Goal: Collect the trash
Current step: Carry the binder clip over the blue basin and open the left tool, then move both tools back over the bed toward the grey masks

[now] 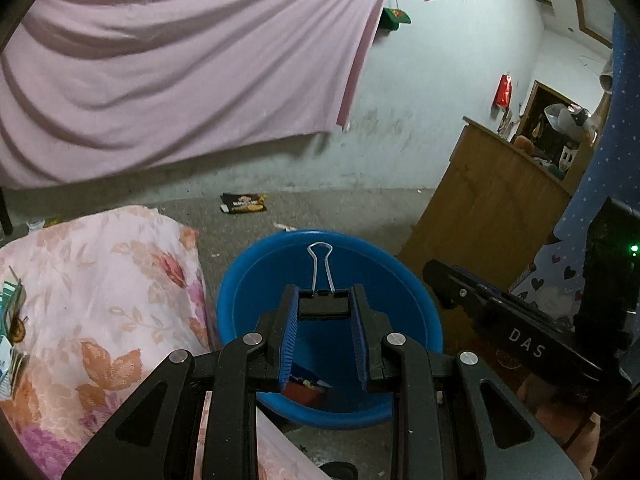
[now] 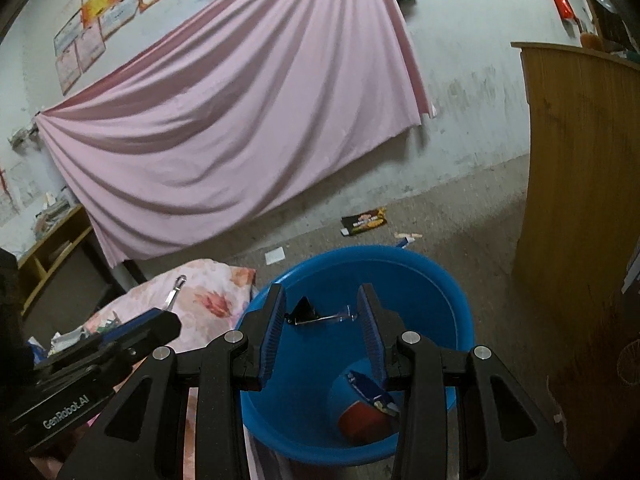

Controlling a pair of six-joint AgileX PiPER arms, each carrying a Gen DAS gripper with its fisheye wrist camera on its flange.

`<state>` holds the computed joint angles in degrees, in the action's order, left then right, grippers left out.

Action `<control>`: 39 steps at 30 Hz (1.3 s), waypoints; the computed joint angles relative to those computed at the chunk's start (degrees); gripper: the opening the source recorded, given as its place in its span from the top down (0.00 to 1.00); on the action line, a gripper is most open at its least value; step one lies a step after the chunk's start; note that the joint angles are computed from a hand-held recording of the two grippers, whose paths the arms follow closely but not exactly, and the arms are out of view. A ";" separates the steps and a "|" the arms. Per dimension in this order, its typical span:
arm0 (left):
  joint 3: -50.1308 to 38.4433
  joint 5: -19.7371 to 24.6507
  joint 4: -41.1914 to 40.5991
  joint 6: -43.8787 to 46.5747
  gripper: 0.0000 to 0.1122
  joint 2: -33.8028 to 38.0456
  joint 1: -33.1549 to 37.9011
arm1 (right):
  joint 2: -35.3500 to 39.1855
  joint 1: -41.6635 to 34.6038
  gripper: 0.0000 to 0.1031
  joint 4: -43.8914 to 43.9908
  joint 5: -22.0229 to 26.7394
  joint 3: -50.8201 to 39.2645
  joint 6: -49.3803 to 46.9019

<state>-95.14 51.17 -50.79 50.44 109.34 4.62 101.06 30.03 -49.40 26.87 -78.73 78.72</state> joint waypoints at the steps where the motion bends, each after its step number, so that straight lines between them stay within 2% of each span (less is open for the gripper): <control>1: -0.40 0.24 0.76 -0.47 0.81 0.26 -0.13 | 0.21 -0.09 0.65 1.38 0.48 -0.55 -1.44; 5: -0.49 0.12 1.91 -1.38 0.70 0.78 -0.92 | 0.35 -0.65 0.65 4.65 0.80 -1.13 -4.36; 13: 0.97 -1.12 1.24 -0.86 0.70 0.20 -0.21 | 0.79 -1.76 0.65 7.45 0.47 -2.00 -6.69; 19: 2.40 -3.37 -0.13 0.54 0.70 -1.75 1.60 | 1.12 -1.12 0.65 5.53 0.51 -2.30 -5.43; 23: 3.73 -4.97 -1.85 2.45 0.70 -3.94 4.04 | 1.05 -0.27 0.65 1.76 0.06 -2.57 -2.61; 26: 4.61 -6.00 -3.27 3.87 0.70 -5.85 6.44 | 1.04 1.32 0.65 -4.16 -0.26 -3.11 1.76; 30: 6.95 -7.45 -6.70 7.54 0.70 -8.81 10.35 | 1.64 3.89 0.56 -12.51 0.21 -4.39 7.23; 37: 11.52 -9.11 -14.63 15.86 0.60 -13.24 18.15 | 4.12 8.72 0.51 -26.76 1.56 -8.35 16.38; 39: 12.49 -9.28 -16.84 18.02 0.53 -13.86 20.48 | 5.00 9.87 0.39 -30.32 1.84 -9.75 18.73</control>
<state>-82.65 41.89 -67.64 68.46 95.47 25.09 106.07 39.90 -79.72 28.71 -88.47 97.46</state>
